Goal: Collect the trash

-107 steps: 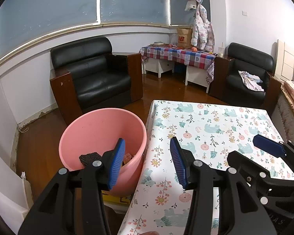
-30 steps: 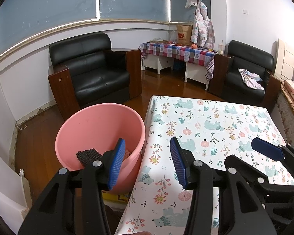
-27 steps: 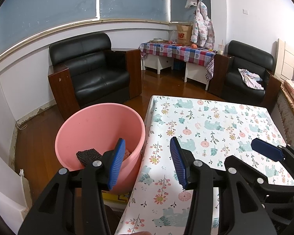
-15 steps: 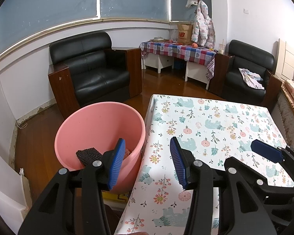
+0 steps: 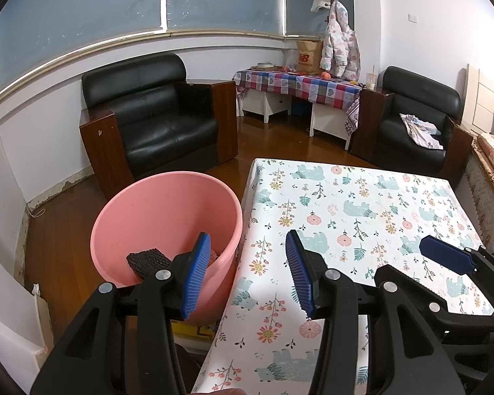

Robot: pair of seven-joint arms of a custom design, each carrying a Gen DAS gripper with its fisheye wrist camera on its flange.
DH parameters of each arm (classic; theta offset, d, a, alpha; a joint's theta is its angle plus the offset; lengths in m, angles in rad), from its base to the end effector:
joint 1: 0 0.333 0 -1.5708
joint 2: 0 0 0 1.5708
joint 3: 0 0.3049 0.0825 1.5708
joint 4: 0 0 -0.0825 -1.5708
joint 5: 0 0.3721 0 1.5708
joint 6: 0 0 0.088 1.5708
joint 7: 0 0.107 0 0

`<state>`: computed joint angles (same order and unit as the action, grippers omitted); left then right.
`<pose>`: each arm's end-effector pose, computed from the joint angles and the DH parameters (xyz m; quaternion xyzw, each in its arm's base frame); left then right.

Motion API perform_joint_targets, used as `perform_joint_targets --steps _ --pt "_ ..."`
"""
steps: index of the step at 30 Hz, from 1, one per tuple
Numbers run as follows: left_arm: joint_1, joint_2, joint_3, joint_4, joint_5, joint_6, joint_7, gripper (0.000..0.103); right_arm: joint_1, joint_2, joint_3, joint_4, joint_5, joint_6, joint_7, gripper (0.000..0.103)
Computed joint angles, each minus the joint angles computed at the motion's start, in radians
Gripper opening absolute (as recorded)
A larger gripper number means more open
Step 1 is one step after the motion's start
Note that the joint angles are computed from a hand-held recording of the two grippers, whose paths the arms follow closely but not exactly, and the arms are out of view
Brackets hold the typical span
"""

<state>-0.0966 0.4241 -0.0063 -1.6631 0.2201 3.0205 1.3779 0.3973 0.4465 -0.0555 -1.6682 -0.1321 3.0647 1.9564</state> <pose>0.6971 -0.0876 0.4705 -0.5943 0.6657 -0.3238 0.3143 0.6583 0.2526 0.4593 -0.6593 0.5962 -0.2268 0.3981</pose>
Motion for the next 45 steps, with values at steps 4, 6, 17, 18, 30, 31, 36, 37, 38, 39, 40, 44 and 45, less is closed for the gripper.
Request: perform_joint_targets --steps 4,6,17,18,30,31,36,37,38,39,40,44,45 --pt "0.003 -0.002 -0.006 -0.002 -0.003 0.002 0.002 0.048 0.002 -0.001 -0.002 -0.002 0.0 0.001 0.001 0.066" --pt "0.006 -0.003 -0.009 -0.002 -0.005 0.002 0.006 0.048 0.002 -0.002 -0.002 -0.003 0.0 0.003 0.001 0.066" --pt "0.006 -0.008 -0.011 -0.006 -0.011 0.002 0.011 0.048 0.001 -0.01 -0.003 -0.014 0.001 0.008 0.002 0.066" --pt "0.005 -0.008 -0.01 -0.006 -0.011 0.002 0.01 0.048 0.001 -0.011 -0.003 -0.014 0.0 0.008 0.002 0.066" --pt "0.007 -0.01 -0.013 -0.007 -0.014 0.001 0.011 0.048 0.002 -0.012 -0.004 -0.018 0.0 0.011 0.003 0.066" --pt "0.005 -0.011 -0.012 -0.008 -0.013 0.001 0.009 0.048 0.001 -0.012 -0.004 -0.015 0.0 0.009 0.002 0.066" --pt "0.006 -0.01 -0.012 -0.007 -0.013 0.0 0.01 0.048 0.001 -0.012 -0.004 -0.016 0.001 0.009 0.002 0.066" --pt "0.004 -0.011 -0.011 -0.006 -0.012 -0.002 0.008 0.048 0.001 -0.012 -0.004 -0.016 0.001 0.009 0.001 0.066" --pt "0.003 -0.012 -0.01 -0.006 -0.011 -0.004 0.007 0.048 0.001 -0.012 -0.004 -0.016 0.001 0.009 0.001 0.066" --pt "0.004 -0.011 -0.011 -0.004 -0.011 -0.005 0.007 0.048 0.001 -0.012 -0.004 -0.016 0.001 0.009 0.001 0.066" --pt "0.0 -0.012 -0.008 -0.004 -0.009 -0.008 0.004 0.048 0.001 -0.012 -0.004 -0.016 0.001 0.009 0.002 0.066" --pt "-0.004 -0.015 -0.006 -0.006 -0.002 -0.011 -0.004 0.048 0.0 -0.012 -0.003 -0.016 0.002 0.01 0.001 0.066" --pt "0.001 -0.013 -0.011 -0.003 -0.005 -0.011 0.001 0.048 0.0 -0.012 -0.003 -0.016 0.002 0.01 0.0 0.066"
